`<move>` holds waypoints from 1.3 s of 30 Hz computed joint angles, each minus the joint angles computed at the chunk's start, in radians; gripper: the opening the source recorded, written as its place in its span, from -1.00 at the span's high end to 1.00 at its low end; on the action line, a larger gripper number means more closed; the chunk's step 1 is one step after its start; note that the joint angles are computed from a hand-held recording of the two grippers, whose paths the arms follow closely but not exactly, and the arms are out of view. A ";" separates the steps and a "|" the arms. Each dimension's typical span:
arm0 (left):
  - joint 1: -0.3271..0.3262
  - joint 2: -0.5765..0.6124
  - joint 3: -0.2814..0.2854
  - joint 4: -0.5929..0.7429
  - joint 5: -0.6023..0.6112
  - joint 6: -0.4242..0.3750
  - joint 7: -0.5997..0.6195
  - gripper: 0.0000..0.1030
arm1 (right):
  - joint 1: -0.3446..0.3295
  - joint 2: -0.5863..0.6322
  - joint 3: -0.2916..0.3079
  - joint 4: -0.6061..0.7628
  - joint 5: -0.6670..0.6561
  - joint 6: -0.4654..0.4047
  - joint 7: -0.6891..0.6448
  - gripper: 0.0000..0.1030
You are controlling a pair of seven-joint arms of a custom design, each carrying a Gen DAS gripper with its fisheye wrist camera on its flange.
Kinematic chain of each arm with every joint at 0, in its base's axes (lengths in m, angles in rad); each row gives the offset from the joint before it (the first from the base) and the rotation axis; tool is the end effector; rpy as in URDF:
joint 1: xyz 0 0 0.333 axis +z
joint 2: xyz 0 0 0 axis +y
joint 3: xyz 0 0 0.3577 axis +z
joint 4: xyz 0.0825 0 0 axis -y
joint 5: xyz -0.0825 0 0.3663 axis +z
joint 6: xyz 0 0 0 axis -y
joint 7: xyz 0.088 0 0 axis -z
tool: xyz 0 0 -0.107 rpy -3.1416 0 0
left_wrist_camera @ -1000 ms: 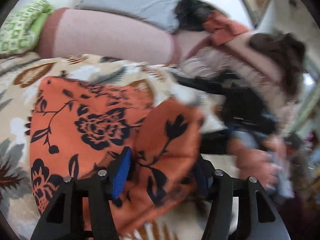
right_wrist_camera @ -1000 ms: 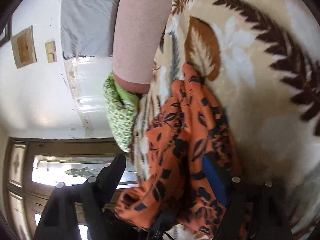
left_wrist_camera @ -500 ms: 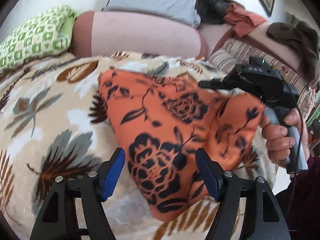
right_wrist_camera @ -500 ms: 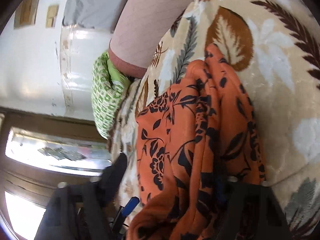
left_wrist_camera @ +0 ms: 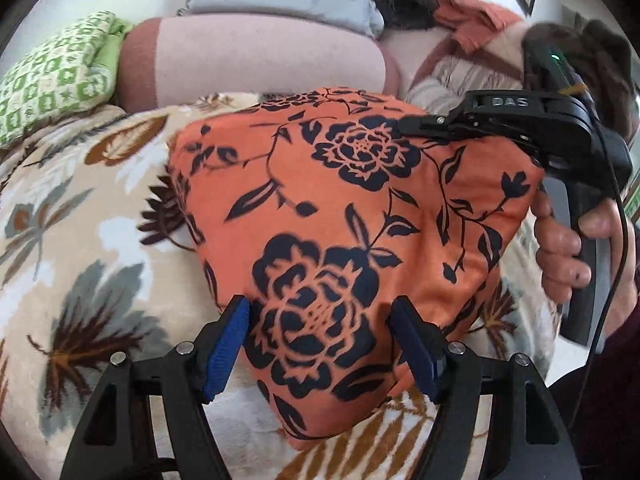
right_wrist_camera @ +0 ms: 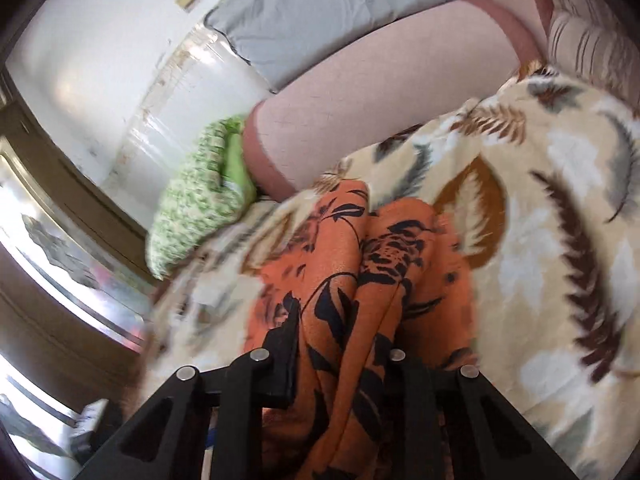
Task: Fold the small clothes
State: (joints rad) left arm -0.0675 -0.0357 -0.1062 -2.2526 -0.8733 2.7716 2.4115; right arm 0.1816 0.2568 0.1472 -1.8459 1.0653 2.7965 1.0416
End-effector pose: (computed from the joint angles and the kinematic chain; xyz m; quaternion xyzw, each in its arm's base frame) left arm 0.5313 -0.0600 0.4818 -0.5635 0.7460 -0.3365 0.1131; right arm 0.6327 0.1630 0.4967 -0.6134 0.6529 -0.0081 0.4443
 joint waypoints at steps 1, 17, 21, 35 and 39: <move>-0.003 0.009 -0.008 -0.004 0.042 0.021 -0.029 -0.43 | 0.011 0.005 -0.021 0.000 -0.060 -0.015 0.063 0.47; 0.019 -0.036 0.022 -0.007 -0.119 0.002 0.044 -0.47 | -0.099 -0.028 0.069 0.003 0.299 0.058 -0.193 -0.15; 0.027 -0.004 0.020 -0.003 0.044 0.021 -0.088 -0.47 | -0.003 0.016 0.032 0.055 0.162 0.015 -0.140 0.09; 0.077 0.037 0.002 0.002 0.200 -0.058 -0.272 -0.62 | -0.044 0.111 0.029 0.074 -0.117 -0.007 0.276 0.66; 0.072 0.038 -0.001 -0.001 0.227 -0.038 -0.281 -0.62 | -0.013 0.164 -0.002 0.157 -0.188 0.002 0.337 0.66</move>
